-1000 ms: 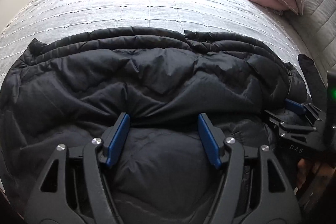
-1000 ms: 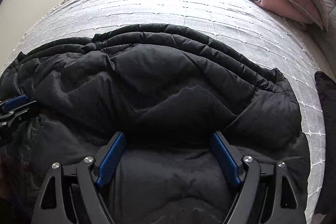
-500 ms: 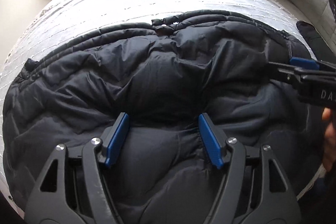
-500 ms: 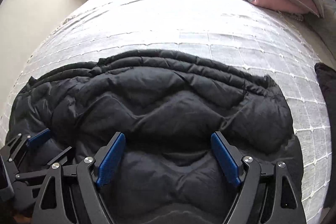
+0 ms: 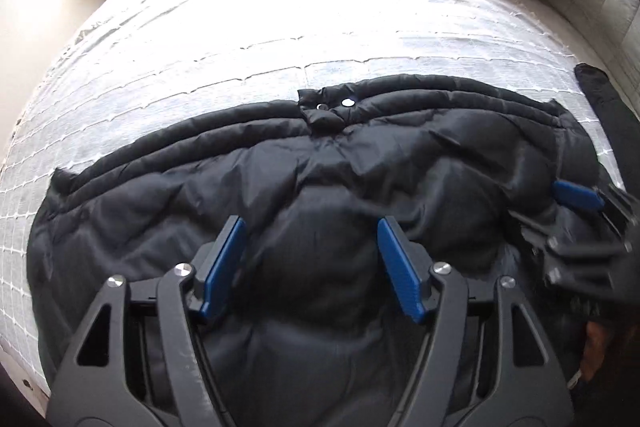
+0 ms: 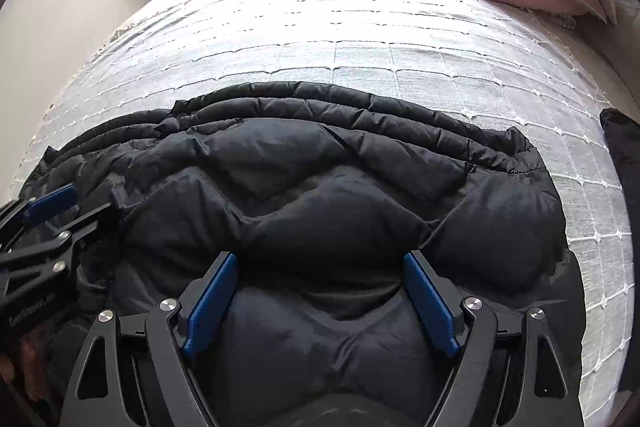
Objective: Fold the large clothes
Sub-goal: 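Smooth the folded jacket with both open tools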
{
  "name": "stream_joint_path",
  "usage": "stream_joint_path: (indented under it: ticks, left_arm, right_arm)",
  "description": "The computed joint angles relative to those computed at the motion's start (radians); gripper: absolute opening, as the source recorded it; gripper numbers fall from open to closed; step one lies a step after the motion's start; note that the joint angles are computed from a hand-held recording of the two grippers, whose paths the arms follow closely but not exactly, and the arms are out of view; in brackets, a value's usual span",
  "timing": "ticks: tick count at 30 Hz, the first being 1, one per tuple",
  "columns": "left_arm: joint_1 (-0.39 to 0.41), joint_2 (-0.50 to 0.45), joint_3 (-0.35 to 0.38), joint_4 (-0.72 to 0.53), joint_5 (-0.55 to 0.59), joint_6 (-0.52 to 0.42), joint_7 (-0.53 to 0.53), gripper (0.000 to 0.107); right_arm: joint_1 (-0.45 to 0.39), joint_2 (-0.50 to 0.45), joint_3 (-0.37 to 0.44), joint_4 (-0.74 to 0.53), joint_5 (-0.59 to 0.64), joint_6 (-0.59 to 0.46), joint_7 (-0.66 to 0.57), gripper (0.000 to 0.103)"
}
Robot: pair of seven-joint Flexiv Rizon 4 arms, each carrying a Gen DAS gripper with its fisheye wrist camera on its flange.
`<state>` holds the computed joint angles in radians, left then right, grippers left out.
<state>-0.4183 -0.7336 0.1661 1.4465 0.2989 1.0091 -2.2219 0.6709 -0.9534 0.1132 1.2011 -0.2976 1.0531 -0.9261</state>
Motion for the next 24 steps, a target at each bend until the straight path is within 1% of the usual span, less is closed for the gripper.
stream_joint_path:
  ticks: [2,3,6,9,12,14,16,20,21,24]
  left_arm:
    - [0.001,-0.062,0.003,-0.087,-0.018,-0.101,0.004,0.070]
    - [0.008,-0.081,-0.004,-0.104,-0.026,-0.114,0.004,0.070]
    - [0.016,-0.087,0.000,-0.064,-0.029,-0.032,-0.052,0.070]
    - [0.026,-0.074,-0.011,-0.043,-0.048,-0.026,-0.044,0.070]
    - [0.054,-0.077,-0.036,-0.065,-0.094,-0.053,-0.012,0.070]
    - [0.058,-0.077,-0.030,-0.086,-0.109,-0.061,-0.022,0.070]
    - [0.056,-0.099,-0.017,-0.147,-0.106,-0.108,-0.013,0.070]
    - [0.108,-0.186,-0.066,-0.274,-0.166,-0.221,0.064,0.070]
    - [0.109,-0.202,-0.066,-0.293,-0.171,-0.236,0.070,0.071]
    - [0.094,-0.209,-0.047,-0.287,-0.165,-0.211,0.025,0.071]
  right_arm:
    - [0.003,-0.005,-0.002,-0.005,-0.010,-0.007,-0.013,0.086]
    - [0.005,-0.004,-0.002,-0.001,-0.012,-0.010,-0.019,0.087]
    - [0.000,-0.008,0.009,-0.005,-0.002,-0.016,-0.028,0.087]
    - [0.005,-0.010,0.005,-0.012,-0.003,-0.031,-0.030,0.088]
    - [0.008,-0.012,0.004,-0.024,-0.001,-0.051,-0.030,0.088]
    - [0.005,-0.013,0.009,-0.028,0.006,-0.055,-0.030,0.088]
    - [0.005,-0.013,0.009,-0.029,0.008,-0.057,-0.032,0.088]
    - [0.007,-0.013,0.007,-0.028,0.008,-0.057,-0.035,0.088]
    - [0.003,-0.014,0.015,-0.033,0.012,-0.065,-0.044,0.088]
    - [0.004,-0.017,0.014,-0.038,0.015,-0.069,-0.049,0.089]
